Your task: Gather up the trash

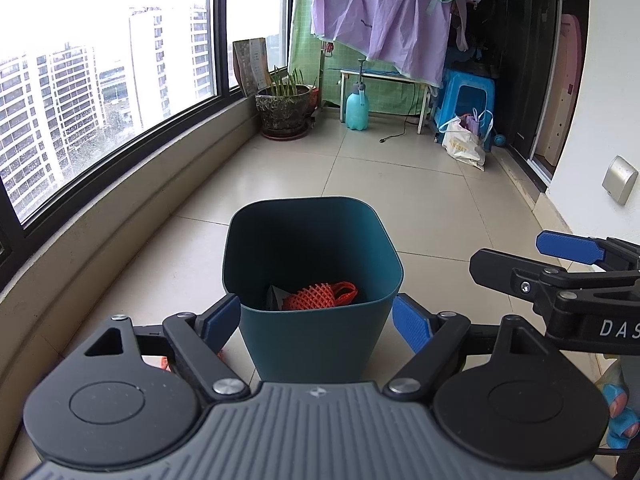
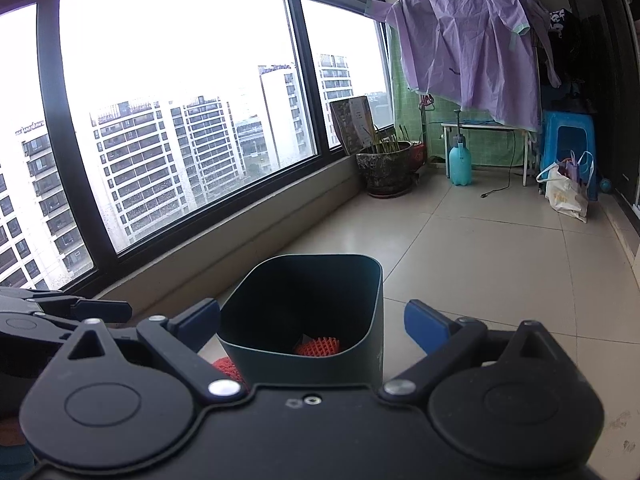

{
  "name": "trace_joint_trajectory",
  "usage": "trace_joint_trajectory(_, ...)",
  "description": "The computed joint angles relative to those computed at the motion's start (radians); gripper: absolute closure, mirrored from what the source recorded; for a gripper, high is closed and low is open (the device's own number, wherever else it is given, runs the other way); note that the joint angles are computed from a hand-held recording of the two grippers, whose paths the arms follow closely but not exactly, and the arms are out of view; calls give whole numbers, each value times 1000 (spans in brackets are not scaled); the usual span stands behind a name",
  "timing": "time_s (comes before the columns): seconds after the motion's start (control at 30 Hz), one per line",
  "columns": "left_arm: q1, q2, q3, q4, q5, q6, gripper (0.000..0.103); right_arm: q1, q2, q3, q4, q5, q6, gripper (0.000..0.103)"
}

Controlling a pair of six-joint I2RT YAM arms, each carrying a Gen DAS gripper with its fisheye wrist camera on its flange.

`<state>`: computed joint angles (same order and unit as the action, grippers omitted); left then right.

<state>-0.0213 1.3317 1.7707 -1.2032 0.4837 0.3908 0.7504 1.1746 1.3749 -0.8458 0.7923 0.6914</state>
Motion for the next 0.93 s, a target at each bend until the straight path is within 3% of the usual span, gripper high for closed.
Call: trace_joint_trajectory(0.93,-16,37,41,-38,-17,17,20,-12,36,79,-99,-16,56,4)
